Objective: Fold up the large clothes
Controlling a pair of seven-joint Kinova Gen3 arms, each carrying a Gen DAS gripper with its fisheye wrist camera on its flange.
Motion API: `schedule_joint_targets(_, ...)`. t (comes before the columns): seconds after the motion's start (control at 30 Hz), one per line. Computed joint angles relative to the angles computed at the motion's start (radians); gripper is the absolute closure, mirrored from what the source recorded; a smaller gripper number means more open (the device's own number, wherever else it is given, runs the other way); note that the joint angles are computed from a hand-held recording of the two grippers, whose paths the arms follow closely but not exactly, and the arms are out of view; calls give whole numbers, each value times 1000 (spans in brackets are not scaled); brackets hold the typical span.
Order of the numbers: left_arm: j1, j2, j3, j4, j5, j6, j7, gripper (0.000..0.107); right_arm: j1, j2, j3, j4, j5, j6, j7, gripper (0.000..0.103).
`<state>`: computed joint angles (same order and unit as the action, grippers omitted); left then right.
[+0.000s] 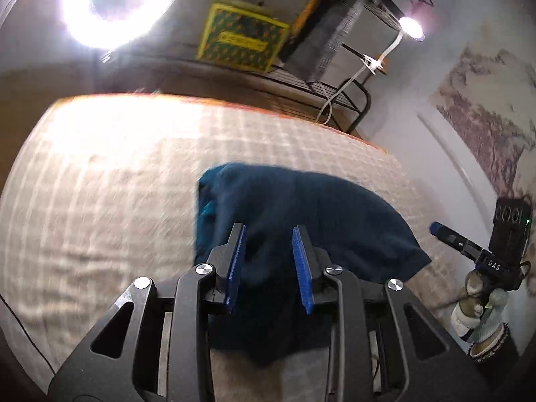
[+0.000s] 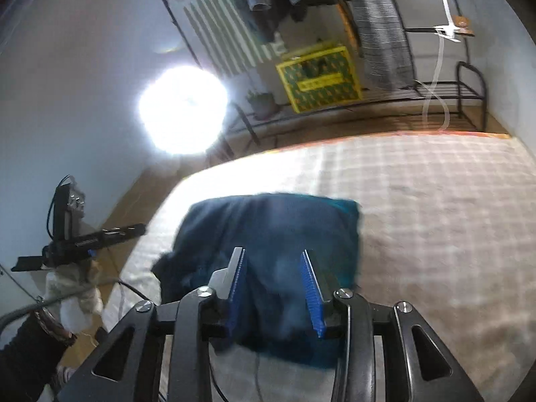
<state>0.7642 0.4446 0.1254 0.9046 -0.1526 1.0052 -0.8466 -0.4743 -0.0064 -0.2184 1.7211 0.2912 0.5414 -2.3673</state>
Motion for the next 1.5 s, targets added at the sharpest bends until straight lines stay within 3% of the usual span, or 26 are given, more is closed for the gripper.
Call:
schedule_joint_targets(0.07,6,68,16,-93,-36,26,-18,80,-36,68,37,-37,22,-11,10,65)
schedule_joint_targets(0.13,37,133,-20,-185,-46,72,-56,80,-65,121,51,-79,60,22,1,65)
schedule_joint_targets(0.23,33,224,-40,-274,-30,144,-104,80,-41,152,43,-66,19,22,32,65)
schedule_joint_targets(0.3,12,243,-42,-243,12,139,-110,80,-44,188,60,-83,-4,59,86,67)
schedule_joint_targets(0.4,-6,213,-44,-108,47,37,-106,77,-35,213,52,-53,4,48,97,69)
schedule_joint_targets(0.47,8,193,-51,-46,17,-27,-101,77,-109,222,110,-40,70,47,47,69)
schedule_joint_targets(0.57,-2,190,-39,-64,28,-1,-101,77,-193,240,147,-95,145,146,14,69)
schedule_joint_targets(0.63,3,176,-36,-98,17,59,-83,77,-166,220,112,-116,123,182,2,68)
schedule_joint_targets(0.83,68,-46,-48,33,-75,57,3,77,-209,82,45,-103,205,266,-88,61)
schedule_joint_targets(1.0,159,-199,3,31,-278,160,127,77,-231,-73,-92,-99,319,388,-210,54)
schedule_joint_targets(1.2,355,-297,37,-93,-522,345,202,75,-204,-230,-299,-148,440,570,-296,42)
schedule_joint_targets(1.27,384,-311,86,-131,-596,395,233,62,-170,-269,-374,-184,456,637,-286,39)
schedule_joint_targets(1.33,407,-318,147,-161,-677,444,258,57,-153,-278,-427,-219,474,701,-276,37)
schedule_joint_targets(1.4,447,-309,172,-206,-739,497,268,51,-127,-300,-464,-231,476,736,-255,29)
schedule_joint_targets(1.47,460,-312,173,-213,-738,512,296,35,-101,-324,-469,-219,468,730,-246,24)
schedule_joint_targets(1.5,458,-313,167,-207,-721,509,306,34,-91,-336,-464,-209,459,719,-245,23)
